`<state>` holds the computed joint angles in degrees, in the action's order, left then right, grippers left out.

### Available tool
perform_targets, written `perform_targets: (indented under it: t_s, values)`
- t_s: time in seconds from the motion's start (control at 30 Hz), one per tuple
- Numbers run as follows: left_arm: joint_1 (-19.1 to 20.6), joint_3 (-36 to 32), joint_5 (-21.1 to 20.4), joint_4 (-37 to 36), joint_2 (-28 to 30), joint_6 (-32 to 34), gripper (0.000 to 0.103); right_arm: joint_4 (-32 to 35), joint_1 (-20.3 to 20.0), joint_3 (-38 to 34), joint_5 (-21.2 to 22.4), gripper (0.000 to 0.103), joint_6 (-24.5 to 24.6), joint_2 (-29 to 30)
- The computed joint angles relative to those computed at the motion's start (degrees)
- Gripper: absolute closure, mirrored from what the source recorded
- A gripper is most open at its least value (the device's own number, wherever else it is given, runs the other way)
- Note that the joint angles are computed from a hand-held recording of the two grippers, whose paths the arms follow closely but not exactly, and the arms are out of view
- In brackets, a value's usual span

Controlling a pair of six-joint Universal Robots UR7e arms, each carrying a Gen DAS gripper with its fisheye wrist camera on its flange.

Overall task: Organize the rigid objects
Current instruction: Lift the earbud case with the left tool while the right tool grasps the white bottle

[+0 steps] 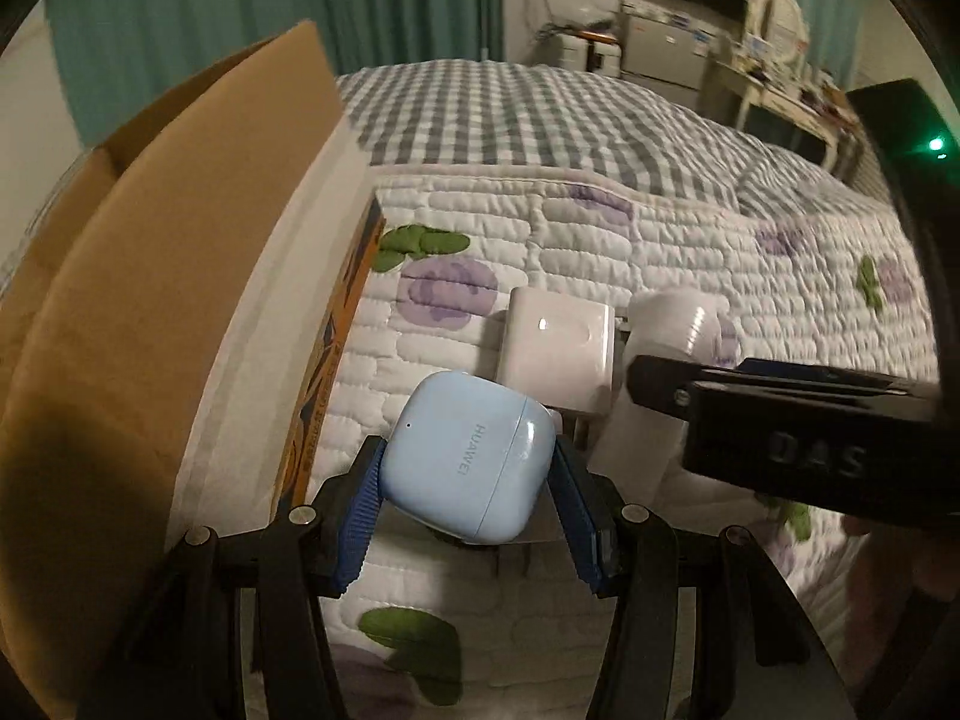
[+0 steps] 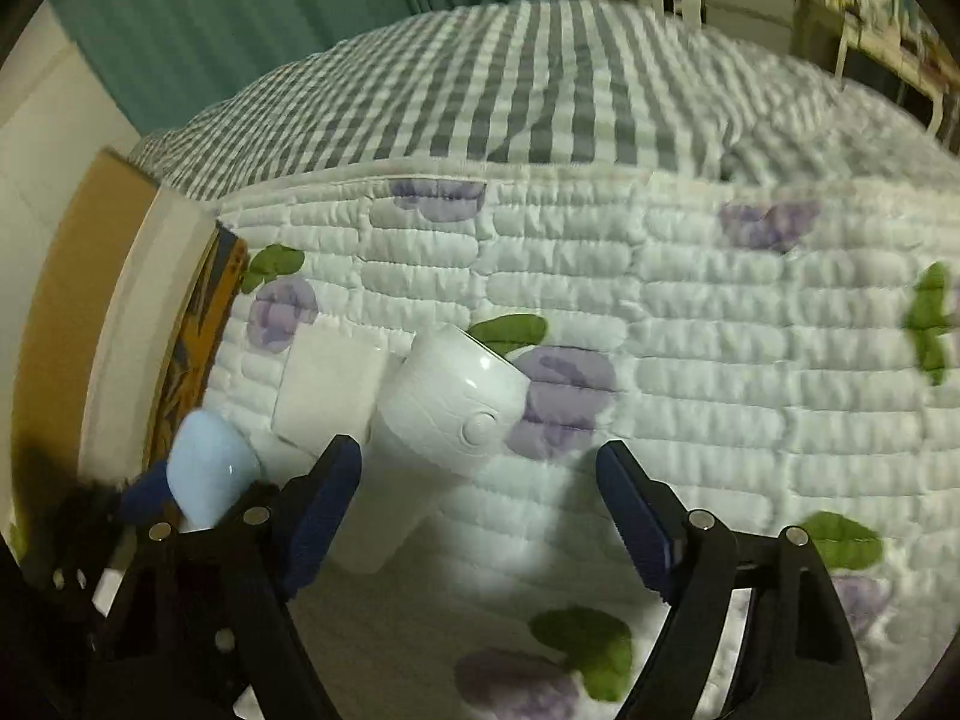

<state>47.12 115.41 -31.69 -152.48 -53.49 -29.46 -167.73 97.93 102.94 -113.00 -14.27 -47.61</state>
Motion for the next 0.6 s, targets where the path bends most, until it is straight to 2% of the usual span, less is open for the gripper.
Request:
perform_targets:
  t_s: [0.17, 0.2, 0.23, 0.43, 0.6]
  values:
    - [-0.4, 0.8, 1.2, 1.2, 0.0, -3.7, 0.048, 1.2, 0.4, -2.5, -1.0, 0.034, -0.3, 2.2]
    - [-0.5, 1.1, 1.2, 1.2, -0.3, -4.3, 0.048, 1.4, 0.2, -2.7, -0.3, 0.044, -0.6, 2.1]
    - [-0.6, 1.1, 1.3, 1.7, -0.3, -4.8, 0.048, 1.5, 0.1, -2.8, 0.7, 0.047, -0.5, 2.2]
    - [-1.4, 2.6, 0.9, 2.4, -1.6, -5.9, 0.048, -1.8, -0.3, 1.0, 3.5, 0.050, -1.6, -1.1]
    - [-2.9, 4.0, 0.8, 2.0, -2.8, -5.7, 0.048, -9.7, 0.4, 6.0, 2.5, 0.050, -4.5, -4.9]
